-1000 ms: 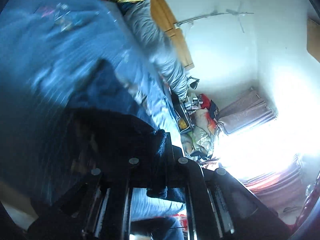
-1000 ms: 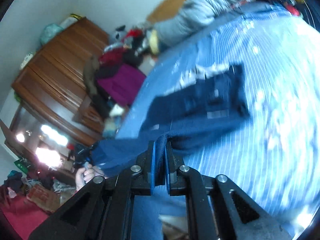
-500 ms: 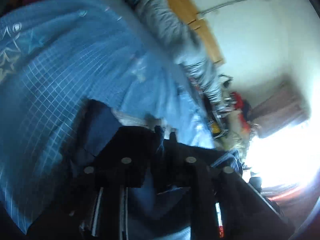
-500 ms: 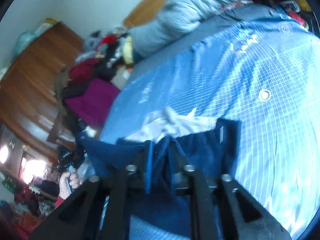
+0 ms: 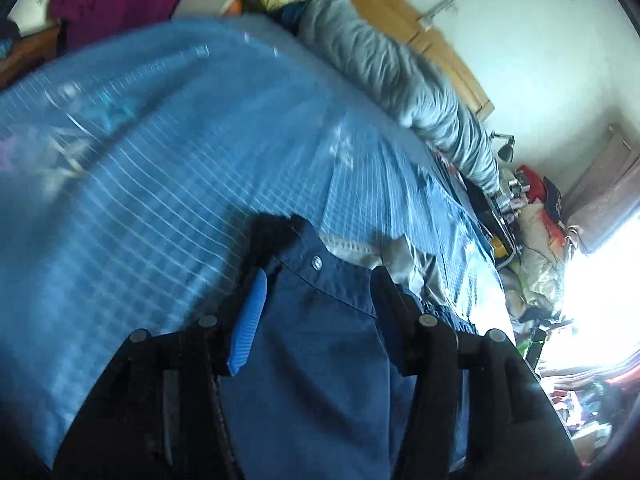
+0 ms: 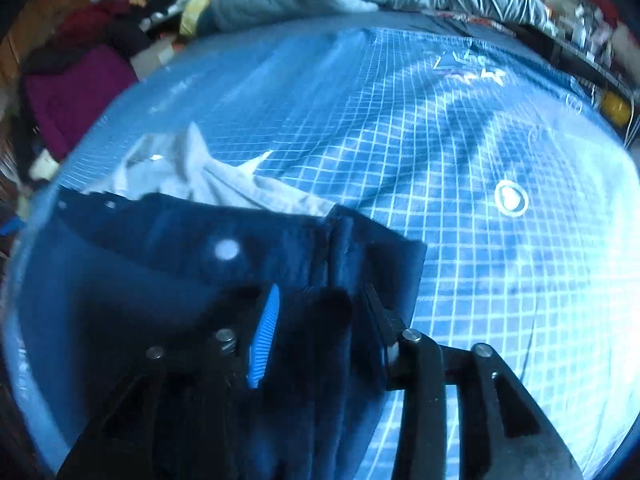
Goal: Fold small clothes
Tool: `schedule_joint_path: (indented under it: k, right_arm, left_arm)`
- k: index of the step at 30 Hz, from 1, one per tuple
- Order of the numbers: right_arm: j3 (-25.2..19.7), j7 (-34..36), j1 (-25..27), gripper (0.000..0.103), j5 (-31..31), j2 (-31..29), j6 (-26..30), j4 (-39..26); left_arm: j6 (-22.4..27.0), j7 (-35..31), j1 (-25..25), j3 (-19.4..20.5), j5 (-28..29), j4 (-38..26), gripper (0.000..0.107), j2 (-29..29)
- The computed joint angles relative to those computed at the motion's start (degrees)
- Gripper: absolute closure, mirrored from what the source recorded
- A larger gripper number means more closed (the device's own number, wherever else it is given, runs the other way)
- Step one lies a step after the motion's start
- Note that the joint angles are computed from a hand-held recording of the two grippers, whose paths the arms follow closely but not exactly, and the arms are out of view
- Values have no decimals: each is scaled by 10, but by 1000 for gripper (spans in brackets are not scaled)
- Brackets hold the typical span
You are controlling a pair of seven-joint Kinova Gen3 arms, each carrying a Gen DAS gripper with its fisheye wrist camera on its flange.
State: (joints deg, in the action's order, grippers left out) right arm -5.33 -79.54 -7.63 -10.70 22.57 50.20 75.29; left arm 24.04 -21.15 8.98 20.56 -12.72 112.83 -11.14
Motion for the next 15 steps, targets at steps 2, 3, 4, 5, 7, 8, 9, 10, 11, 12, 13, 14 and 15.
schedule_joint_path:
  k: [2, 3, 4, 5, 7, 8, 9, 10, 11, 12, 13, 14, 15]
  right_arm:
    - [-9, -11, 4, 49, 4, 8, -10, -1]
    - [-3, -8, 3, 48, -5, 10, -13, -1]
    - [-2, -8, 6, 48, -13, 13, -16, -2]
    - [-5, -10, 10, 48, -21, 18, -15, -6]
    - [-18, -3, 27, 65, -49, 33, -5, -20]
    - [-17, -1, 28, 69, -55, 34, -6, -23]
    - [-12, 0, 24, 87, -53, 28, -16, -16]
    - [-17, 4, 30, 90, -61, 20, -30, -5]
    - [-27, 15, 44, 91, -78, 14, -41, 4]
    - [-29, 23, 53, 93, -91, 7, -52, 15]
    - [-28, 27, 57, 94, -96, 1, -59, 22]
    - [-25, 28, 59, 94, -97, -4, -66, 29]
    - [-23, 32, 61, 94, -99, -9, -73, 37]
  left_arm:
    - [12, 34, -31, 23, -32, 8, 44, -20]
    - [23, 44, -31, 23, -41, 10, 43, -25]
    - [24, 45, -42, 30, -41, 7, 43, -20]
    - [27, 55, -41, 29, -42, 10, 43, -21]
    - [21, 59, -52, 38, -51, 5, 43, -6]
    - [21, 67, -52, 42, -61, -4, 43, 7]
    - [18, 73, -46, 40, -67, -4, 43, 13]
    - [13, 76, -38, 35, -70, -4, 43, 20]
    - [11, 83, -32, 35, -78, -7, 43, 28]
    - [9, 84, -24, 30, -82, -11, 43, 36]
    - [8, 83, -14, 26, -86, -16, 43, 46]
    - [11, 81, -5, 20, -86, -19, 43, 49]
    - [16, 83, 3, 17, -91, -23, 43, 53]
